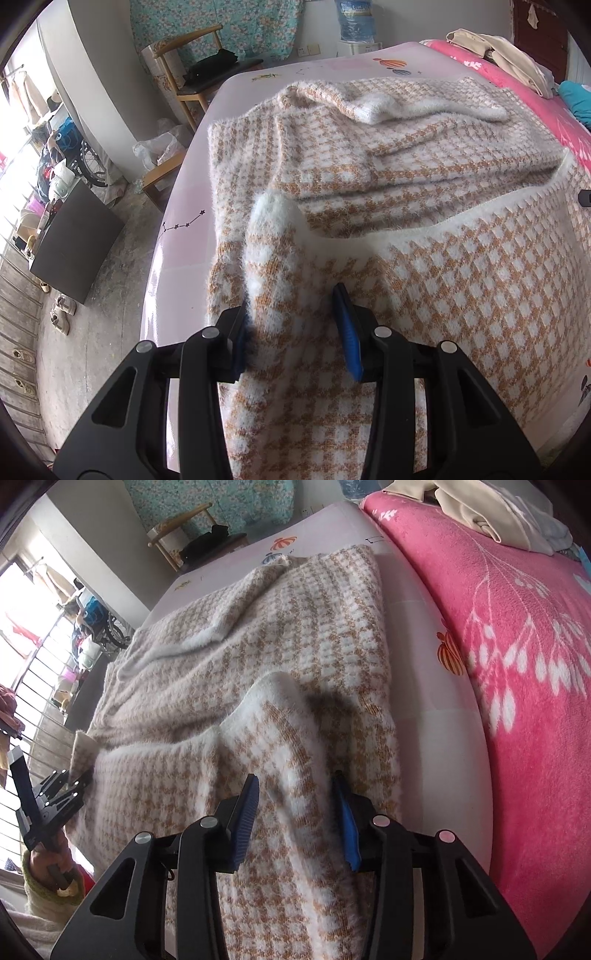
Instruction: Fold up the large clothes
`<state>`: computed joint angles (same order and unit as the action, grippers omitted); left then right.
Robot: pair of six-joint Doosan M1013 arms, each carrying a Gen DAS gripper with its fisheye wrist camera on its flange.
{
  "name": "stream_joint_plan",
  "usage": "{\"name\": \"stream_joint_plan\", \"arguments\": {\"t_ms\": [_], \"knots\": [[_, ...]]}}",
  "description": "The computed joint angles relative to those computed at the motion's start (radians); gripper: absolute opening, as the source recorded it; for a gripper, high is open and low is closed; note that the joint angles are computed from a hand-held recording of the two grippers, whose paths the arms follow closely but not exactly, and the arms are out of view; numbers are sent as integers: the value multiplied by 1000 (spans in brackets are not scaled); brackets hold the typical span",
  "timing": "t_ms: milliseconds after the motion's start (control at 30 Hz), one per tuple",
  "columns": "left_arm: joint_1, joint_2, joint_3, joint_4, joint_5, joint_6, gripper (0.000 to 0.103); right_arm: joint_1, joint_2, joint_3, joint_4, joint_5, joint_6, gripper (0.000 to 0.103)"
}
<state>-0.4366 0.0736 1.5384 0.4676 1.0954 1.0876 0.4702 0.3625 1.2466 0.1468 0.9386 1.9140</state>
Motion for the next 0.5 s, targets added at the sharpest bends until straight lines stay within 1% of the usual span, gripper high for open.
{"name": "stream_joint_plan", "arguments": {"t_ms": [133,333,500], "knots": [[0,-1,2,1,-2,-3,40,-4,11,-12,9,-4,-2,40],[2,-2,3,0,-3,0,40,3,12,-19,6,22,-22,40],[2,-1,1,-1,-3,1,40,16,5,-11,-27,25,-17,40]]}}
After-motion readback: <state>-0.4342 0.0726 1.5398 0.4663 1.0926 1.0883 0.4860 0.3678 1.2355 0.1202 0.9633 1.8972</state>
